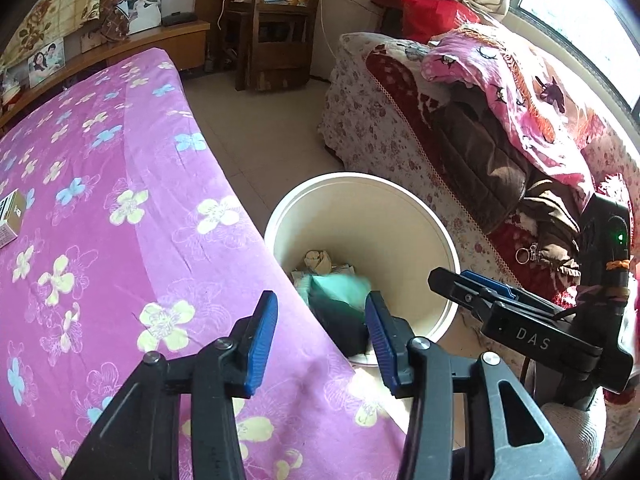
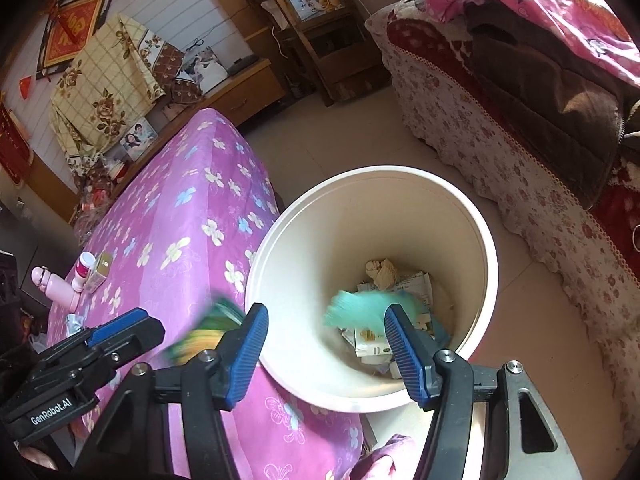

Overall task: Collect trash
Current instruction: 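Open the left tool over the bin while the right tool drops the towel in, then move both open tools back over the tissue and medicine box on the table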

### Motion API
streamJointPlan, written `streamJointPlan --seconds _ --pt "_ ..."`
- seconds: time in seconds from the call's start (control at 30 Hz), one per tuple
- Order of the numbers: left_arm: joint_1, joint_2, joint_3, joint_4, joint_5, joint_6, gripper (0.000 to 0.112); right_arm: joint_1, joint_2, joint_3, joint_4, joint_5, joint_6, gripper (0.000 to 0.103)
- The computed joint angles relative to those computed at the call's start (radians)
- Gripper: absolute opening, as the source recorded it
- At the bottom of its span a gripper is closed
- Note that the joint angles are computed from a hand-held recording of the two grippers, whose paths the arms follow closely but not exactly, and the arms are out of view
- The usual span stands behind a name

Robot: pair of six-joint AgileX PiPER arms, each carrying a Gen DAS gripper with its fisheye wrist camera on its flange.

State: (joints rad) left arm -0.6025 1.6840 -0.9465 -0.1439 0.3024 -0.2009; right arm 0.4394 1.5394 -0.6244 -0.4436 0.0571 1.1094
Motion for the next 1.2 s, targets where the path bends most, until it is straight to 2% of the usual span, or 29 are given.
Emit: streamJointPlan --seconds 0.13,0.43,0.73,0.97,1.2 --pt "0.001 -0.021 0.022 0.057 -0.003 -0.05 0.047 0.019 0.001 -0.003 -0.007 0.007 0.015 0.065" --pt "0.022 -0.069 0.075 0.191 -0.008 -0.172 0.047 0.102 -0.006 -0.038 -0.209 0.061 0.238 0.065" --pt "0.092 -0.152 0.164 0.273 -0.022 -0.228 0.047 0.216 0.02 -0.106 -0.237 0.125 0.288 0.065" --pt "0.2 -0.238 0.246 0.207 -0.023 -0.124 0.047 0.313 0.078 -0.205 -0.253 0.173 0.32 0.066" --pt "0.42 -0.338 0.33 -0.031 -0.008 0.21 0.058 0.394 0.168 -0.343 -0.134 0.214 0.189 0.068"
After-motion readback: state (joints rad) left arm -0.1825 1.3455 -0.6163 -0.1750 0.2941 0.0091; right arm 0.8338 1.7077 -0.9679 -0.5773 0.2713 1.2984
